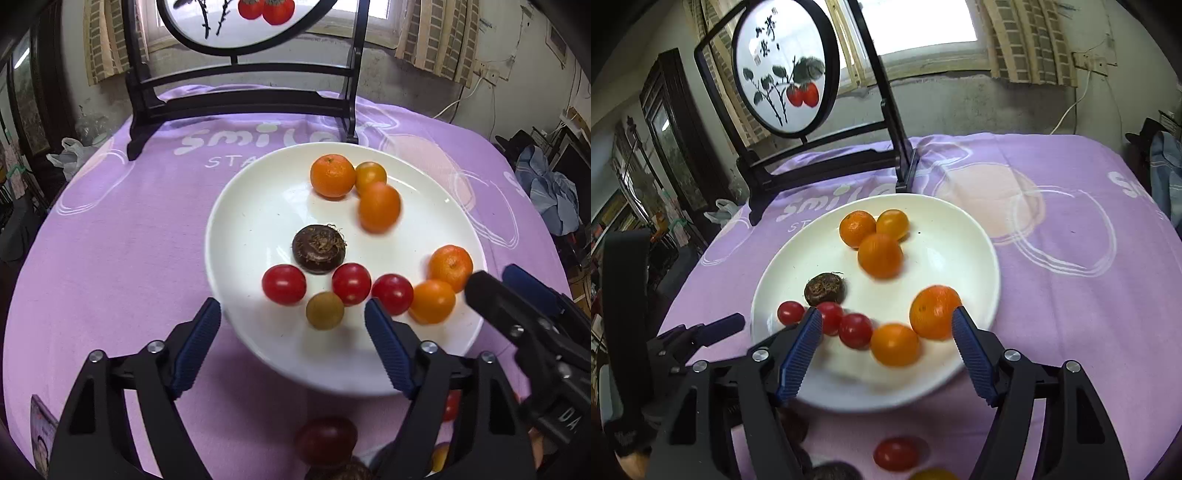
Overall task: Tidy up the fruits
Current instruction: 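Move both open tools back from the plate to the fruit pile, then grasp a dark red tomato with the right tool while the left tool grasps a passion fruit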
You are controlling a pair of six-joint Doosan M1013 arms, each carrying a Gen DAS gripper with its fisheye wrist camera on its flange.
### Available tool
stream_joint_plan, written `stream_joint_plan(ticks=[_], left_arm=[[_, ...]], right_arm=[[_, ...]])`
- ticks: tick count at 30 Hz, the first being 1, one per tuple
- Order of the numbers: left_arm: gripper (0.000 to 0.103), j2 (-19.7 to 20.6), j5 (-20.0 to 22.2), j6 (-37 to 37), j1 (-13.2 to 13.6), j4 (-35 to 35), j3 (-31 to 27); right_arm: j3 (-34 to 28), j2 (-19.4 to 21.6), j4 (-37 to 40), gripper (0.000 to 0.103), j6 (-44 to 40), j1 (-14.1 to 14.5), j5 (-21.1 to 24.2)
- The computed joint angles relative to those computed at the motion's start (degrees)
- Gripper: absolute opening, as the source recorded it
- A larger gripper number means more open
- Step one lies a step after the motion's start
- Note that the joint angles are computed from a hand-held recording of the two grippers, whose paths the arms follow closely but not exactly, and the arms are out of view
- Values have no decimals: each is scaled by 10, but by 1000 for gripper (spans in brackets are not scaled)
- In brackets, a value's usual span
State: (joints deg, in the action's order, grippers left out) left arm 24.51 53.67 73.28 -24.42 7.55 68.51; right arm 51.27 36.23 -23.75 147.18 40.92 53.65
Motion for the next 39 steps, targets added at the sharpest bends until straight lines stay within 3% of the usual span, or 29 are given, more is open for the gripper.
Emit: stream_joint_plan(ticks=[3, 11, 15, 23, 27, 31, 35, 39], left_arm=[[90, -23, -18, -6, -2, 1, 28], [93, -74, -41, 13, -20, 6, 99], [94, -95, -50, 23, -31, 14, 132], [95, -127, -73, 38, -47, 26, 189], [95, -140, -108, 67, -49, 36, 218], [95, -137, -99, 89, -34, -14, 218], [95, -128, -83, 102, -24, -48, 210], [95, -123, -72, 112, -24, -55, 205]], right_arm=[[47, -32, -22, 74, 24, 8, -18], [166, -111, -110, 75, 111, 39, -1], [203, -130, -111, 77, 140, 49, 3], [222, -133, -153, 77, 157, 80, 56], [232, -138, -188, 77, 181, 90, 85], [219, -124, -150, 77, 151, 81, 131], [193, -102, -69, 77, 71, 61, 145], [174, -87, -60, 73, 52, 54, 165]])
